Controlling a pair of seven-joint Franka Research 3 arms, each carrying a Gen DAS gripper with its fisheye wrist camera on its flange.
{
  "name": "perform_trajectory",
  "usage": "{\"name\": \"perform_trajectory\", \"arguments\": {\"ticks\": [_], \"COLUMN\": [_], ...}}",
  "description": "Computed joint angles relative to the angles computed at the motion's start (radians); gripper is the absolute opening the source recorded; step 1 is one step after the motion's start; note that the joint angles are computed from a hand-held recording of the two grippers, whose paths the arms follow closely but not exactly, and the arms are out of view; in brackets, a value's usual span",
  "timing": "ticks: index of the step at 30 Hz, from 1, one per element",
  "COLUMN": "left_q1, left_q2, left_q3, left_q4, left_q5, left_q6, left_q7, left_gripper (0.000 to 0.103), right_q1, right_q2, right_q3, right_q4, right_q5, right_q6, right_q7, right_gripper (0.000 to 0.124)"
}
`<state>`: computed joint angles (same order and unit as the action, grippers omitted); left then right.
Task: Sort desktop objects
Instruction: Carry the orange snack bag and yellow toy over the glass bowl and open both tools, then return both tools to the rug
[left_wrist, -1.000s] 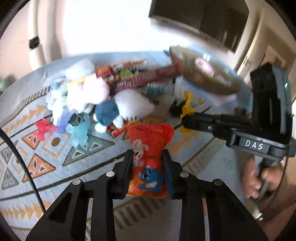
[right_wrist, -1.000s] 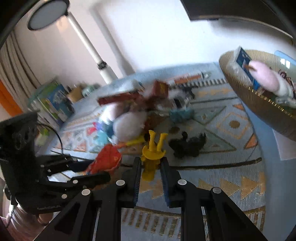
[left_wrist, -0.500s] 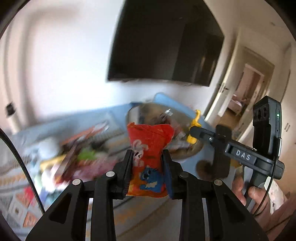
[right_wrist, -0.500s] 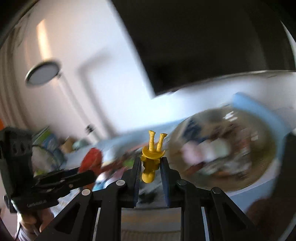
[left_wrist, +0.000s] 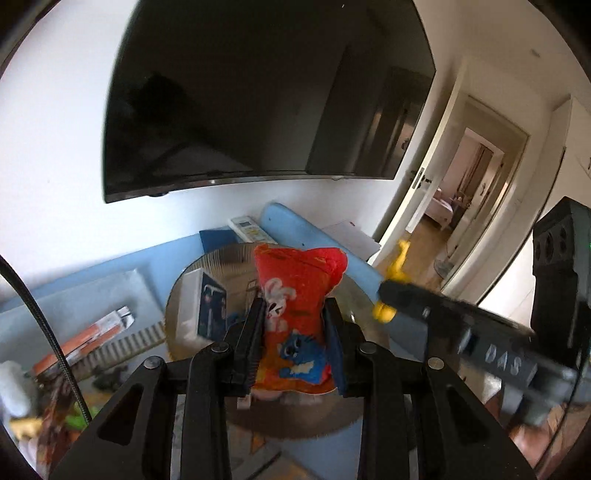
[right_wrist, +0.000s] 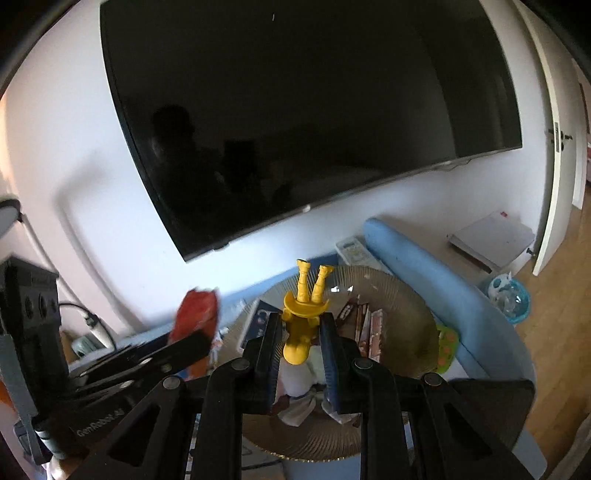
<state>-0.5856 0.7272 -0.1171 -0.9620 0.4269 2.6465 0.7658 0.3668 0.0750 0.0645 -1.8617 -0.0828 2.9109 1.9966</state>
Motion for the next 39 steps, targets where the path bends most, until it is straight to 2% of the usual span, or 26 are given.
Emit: {"name": "perform_trajectory", "arguments": {"ticks": [1, 2, 4, 5, 6, 8, 10, 13, 15, 18, 20, 22, 23, 25, 27, 29, 31, 34, 37, 39], "left_q1": [-0.008, 0.006, 0.015, 0.022, 0.028, 0.042, 0.043, 0.05, 0.055, 0.033, 0.011, -0.035, -0.063, -0.091, -0.095, -0.08, -0.06, -0.024, -0.015, -0.006], "left_q2": [0.034, 0.048, 0.056, 0.052, 0.034, 0.012, -0.009, -0.075, -0.133, -0.259, -0.353, -0.453, -0.516, -0.62, -0.731, -0.834, -0.913, -1.02, -1.044, -1.026], "left_q3": [0.011, -0.013, -0.013, -0.015, -0.016, -0.029, -0.023, -0.018, -0.013, 0.038, 0.083, 0.151, 0.187, 0.216, 0.202, 0.163, 0.126, 0.09, 0.072, 0.078], "left_q4": [0.051, 0.067, 0.069, 0.055, 0.017, -0.025, -0.06, -0.17, -0.262, -0.437, -0.558, -0.673, -0.739, -0.839, -0.945, -1.055, -1.15, -1.309, -1.385, -1.408], "left_q5": [-0.032, -0.024, -0.043, -0.054, -0.06, -0.074, -0.07, -0.063, -0.049, 0.03, 0.118, 0.256, 0.348, 0.518, 0.663, 0.717, 0.712, 0.659, 0.534, 0.461], "left_q6": [-0.018, -0.024, -0.008, 0.009, 0.031, 0.053, 0.059, 0.115, 0.166, 0.236, 0.278, 0.298, 0.29, 0.235, 0.134, 0.011, -0.071, -0.113, -0.144, -0.106], "left_q7": [0.025, 0.022, 0.014, 0.004, -0.007, -0.002, -0.01, -0.059, -0.099, -0.212, -0.324, -0.485, -0.588, -0.771, -0.928, -1.027, -1.085, -1.179, -1.13, -1.077], "left_gripper": [0.034, 0.037, 0.038, 0.038, 0.038, 0.038, 0.044, 0.047, 0.047, 0.048, 0.049, 0.049, 0.05, 0.05, 0.05, 0.05, 0.05, 0.05, 0.05, 0.05], "right_q1": [-0.005, -0.007, -0.009, -0.008, -0.008, -0.01, -0.009, -0.003, -0.012, -0.016, -0.017, -0.014, -0.007, 0.012, 0.037, 0.059, 0.076, 0.103, 0.126, 0.123], "right_q2": [0.022, 0.05, 0.082, 0.085, 0.082, 0.078, 0.07, 0.052, 0.043, 0.025, 0.007, -0.012, -0.017, -0.027, -0.027, -0.016, 0.003, 0.041, 0.107, 0.138], "right_q3": [0.008, 0.013, 0.015, 0.01, 0.008, 0.005, 0.004, 0.004, 0.021, 0.045, 0.071, 0.102, 0.107, 0.12, 0.129, 0.13, 0.133, 0.136, 0.134, 0.141], "right_q4": [0.027, 0.06, 0.101, 0.099, 0.088, 0.073, 0.06, 0.039, 0.03, 0.008, -0.011, -0.032, -0.036, -0.045, -0.054, -0.055, -0.049, -0.055, -0.043, -0.042], "right_q5": [0.036, 0.063, 0.111, 0.124, 0.14, 0.166, 0.178, 0.178, 0.234, 0.32, 0.415, 0.563, 0.602, 0.699, 0.753, 0.754, 0.749, 0.688, 0.616, 0.621], "right_q6": [-0.025, -0.048, -0.098, -0.093, -0.081, -0.068, -0.058, -0.044, -0.042, -0.031, -0.022, -0.011, -0.012, -0.018, -0.028, -0.051, -0.087, -0.105, -0.116, -0.096], "right_q7": [-0.034, -0.059, -0.09, -0.086, -0.091, -0.102, -0.114, -0.115, -0.16, -0.245, -0.351, -0.507, -0.554, -0.682, -0.771, -0.804, -0.839, -0.828, -0.79, -0.795], "right_gripper": [0.02, 0.021, 0.027, 0.033, 0.038, 0.038, 0.038, 0.039, 0.04, 0.04, 0.04, 0.043, 0.046, 0.056, 0.058, 0.058, 0.058, 0.058, 0.058, 0.058]}}
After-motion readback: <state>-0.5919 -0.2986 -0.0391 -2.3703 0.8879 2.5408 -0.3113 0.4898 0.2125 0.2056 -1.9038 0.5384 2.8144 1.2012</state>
